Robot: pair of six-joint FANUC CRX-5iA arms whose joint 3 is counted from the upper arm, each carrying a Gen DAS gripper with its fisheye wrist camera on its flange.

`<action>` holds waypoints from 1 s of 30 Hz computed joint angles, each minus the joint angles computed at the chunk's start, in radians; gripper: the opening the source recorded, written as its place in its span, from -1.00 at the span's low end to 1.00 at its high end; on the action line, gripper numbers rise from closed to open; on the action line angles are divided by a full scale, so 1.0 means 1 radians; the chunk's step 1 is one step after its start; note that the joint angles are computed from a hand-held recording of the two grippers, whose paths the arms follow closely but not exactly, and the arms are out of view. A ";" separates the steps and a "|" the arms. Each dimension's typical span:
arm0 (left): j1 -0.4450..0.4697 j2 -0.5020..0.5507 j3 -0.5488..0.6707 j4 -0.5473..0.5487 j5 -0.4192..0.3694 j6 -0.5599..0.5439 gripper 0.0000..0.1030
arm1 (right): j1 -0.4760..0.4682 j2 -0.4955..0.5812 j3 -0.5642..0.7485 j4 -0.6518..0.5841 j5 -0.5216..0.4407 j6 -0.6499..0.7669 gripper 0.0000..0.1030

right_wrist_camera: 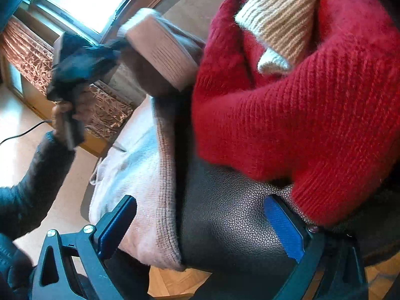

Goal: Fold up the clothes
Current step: 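Grasp the pink sweater cuff with the left gripper and lift it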

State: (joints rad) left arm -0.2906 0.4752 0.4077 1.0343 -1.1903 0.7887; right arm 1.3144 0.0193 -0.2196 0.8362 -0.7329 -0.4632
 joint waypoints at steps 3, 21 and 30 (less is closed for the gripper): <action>0.063 -0.041 -0.140 0.178 0.082 0.017 -0.67 | 0.011 0.046 0.074 -0.052 -0.069 0.050 1.00; 0.567 -0.522 -0.808 0.011 0.300 0.250 0.05 | -0.041 0.338 0.540 -0.235 -0.176 0.525 1.00; 0.417 -0.408 -0.393 -0.499 0.157 0.412 0.17 | -0.082 0.550 0.818 -0.340 -0.240 0.833 1.00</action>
State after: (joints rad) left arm 0.1261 0.0667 0.0144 0.5357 -1.0334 1.2009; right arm 1.2320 0.5692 0.5988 0.4958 -0.9731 0.3700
